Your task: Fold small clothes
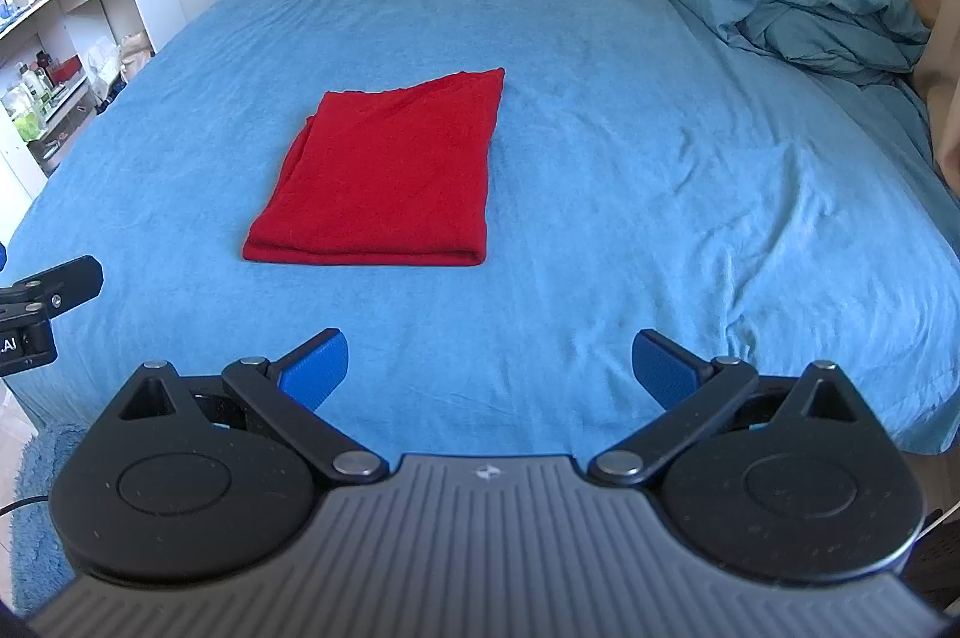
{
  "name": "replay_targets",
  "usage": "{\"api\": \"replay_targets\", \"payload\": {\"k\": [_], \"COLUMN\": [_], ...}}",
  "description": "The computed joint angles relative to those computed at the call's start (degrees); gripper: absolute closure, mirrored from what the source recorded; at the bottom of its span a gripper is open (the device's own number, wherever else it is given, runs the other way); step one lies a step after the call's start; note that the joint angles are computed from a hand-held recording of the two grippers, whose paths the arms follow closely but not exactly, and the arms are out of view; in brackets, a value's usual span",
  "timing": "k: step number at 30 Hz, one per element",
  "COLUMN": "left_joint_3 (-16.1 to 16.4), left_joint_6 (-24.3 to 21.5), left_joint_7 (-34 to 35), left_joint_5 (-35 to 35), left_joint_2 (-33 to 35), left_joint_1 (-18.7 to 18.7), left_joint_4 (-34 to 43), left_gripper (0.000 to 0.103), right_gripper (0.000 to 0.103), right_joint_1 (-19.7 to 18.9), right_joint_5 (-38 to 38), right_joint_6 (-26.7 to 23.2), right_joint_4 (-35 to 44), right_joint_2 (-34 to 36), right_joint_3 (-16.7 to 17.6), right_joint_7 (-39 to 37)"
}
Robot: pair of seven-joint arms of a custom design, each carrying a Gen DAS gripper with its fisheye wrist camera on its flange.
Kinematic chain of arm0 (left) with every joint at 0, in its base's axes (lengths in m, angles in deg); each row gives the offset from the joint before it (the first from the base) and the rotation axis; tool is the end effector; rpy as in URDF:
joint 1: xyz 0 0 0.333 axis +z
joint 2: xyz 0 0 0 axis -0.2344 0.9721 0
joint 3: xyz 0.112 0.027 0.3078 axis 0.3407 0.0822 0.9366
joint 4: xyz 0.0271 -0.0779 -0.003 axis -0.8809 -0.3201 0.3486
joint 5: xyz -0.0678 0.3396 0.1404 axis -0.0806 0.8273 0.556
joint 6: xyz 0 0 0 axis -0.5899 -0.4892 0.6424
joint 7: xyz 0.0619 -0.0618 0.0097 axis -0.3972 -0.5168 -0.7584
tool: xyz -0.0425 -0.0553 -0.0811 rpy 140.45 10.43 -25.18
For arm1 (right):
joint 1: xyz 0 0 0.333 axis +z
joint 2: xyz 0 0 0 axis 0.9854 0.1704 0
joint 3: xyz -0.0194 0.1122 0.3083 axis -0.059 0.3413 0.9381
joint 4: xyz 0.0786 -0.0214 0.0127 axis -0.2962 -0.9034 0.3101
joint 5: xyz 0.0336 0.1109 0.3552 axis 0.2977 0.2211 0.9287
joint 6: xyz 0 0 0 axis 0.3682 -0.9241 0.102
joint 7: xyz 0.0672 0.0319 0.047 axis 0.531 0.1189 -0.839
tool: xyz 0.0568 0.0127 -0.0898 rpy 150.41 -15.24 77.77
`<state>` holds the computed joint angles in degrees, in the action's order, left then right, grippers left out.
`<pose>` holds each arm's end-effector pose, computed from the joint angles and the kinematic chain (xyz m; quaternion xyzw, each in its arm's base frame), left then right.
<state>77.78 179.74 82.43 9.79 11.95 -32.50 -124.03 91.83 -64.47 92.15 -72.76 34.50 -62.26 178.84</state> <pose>0.6930 -0.3026 0.5639 -0.5783 0.6935 -0.2827 0.3236 0.6491 0.1520 0.5591 -0.5987 0.7205 -0.2547 0.2398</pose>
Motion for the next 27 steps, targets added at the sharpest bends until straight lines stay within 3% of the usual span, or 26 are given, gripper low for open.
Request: {"api": "replay_targets", "payload": {"k": [27], "left_joint_3": [-0.1], "left_joint_6": [1.5], "left_joint_7": [-1.2], "left_joint_5": [0.5], "left_joint_2": [-0.5], "left_joint_1": [0.6], "left_joint_4": [-1.1], "left_gripper": [0.0], "right_gripper": [0.0], "right_joint_1": [0.6], "right_joint_5": [-0.8], "right_joint_6": [-0.3], "right_joint_4": [0.2], "right_joint_2": [0.0], "right_joint_3": [0.0], "right_joint_7": [1.2]}}
